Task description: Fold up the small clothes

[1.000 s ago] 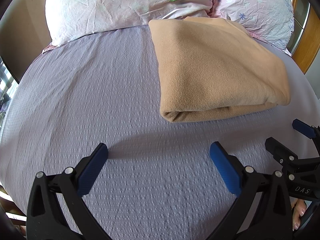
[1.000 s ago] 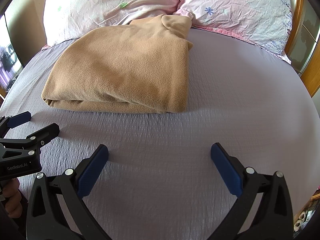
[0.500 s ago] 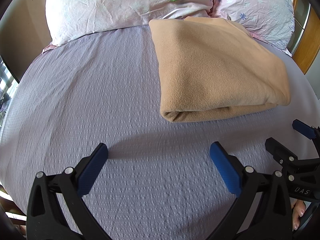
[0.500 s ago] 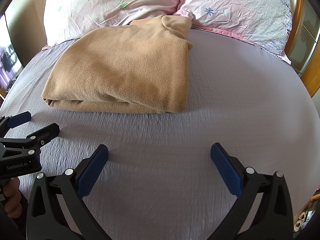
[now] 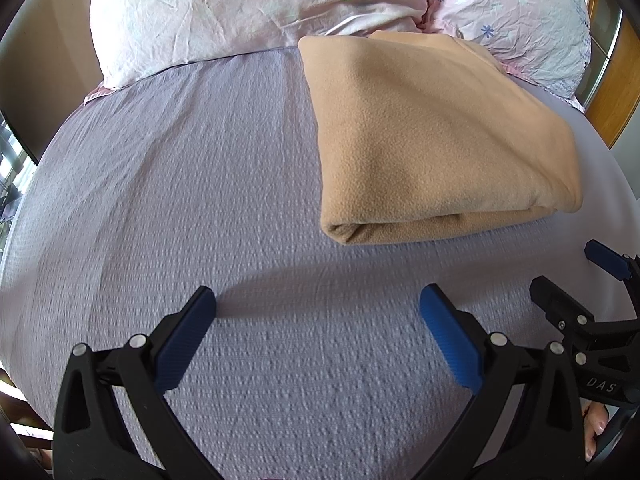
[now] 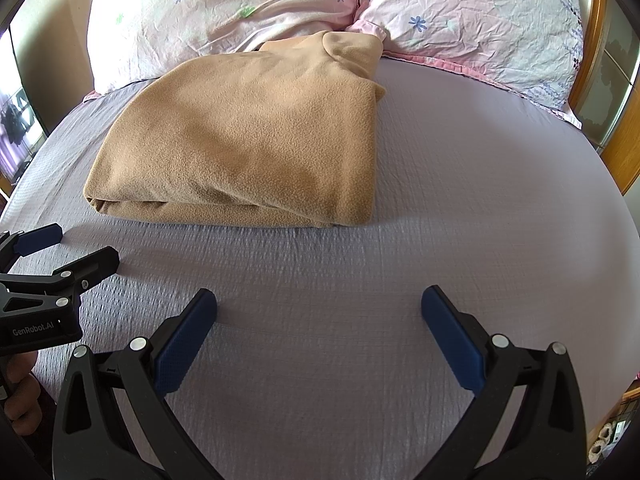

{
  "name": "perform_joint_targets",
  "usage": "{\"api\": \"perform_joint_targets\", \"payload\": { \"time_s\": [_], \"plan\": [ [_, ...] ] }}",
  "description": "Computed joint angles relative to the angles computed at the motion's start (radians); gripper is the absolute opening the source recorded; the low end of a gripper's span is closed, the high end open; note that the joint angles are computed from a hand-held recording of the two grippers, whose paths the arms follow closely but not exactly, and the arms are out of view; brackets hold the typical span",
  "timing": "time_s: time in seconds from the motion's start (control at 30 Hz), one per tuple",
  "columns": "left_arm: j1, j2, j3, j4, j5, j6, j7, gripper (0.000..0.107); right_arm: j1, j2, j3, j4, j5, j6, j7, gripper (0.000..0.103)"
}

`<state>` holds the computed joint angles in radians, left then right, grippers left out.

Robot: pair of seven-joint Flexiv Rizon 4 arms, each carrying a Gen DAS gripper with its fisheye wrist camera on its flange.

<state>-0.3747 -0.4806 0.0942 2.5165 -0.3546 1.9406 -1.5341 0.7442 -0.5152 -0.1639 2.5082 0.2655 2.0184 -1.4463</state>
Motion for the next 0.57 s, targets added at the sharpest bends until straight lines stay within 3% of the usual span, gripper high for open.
{"api": "perform_joint_targets", "payload": {
  "time_s": [0.57],
  "plan": [
    [-0.017,-0.001,0.007,0.004,-0.014,0.008,-0.006,0.101,-0.002,-0.009,0.006,-0.002,0.007,0.011,-0.001,0.102]
  ]
}}
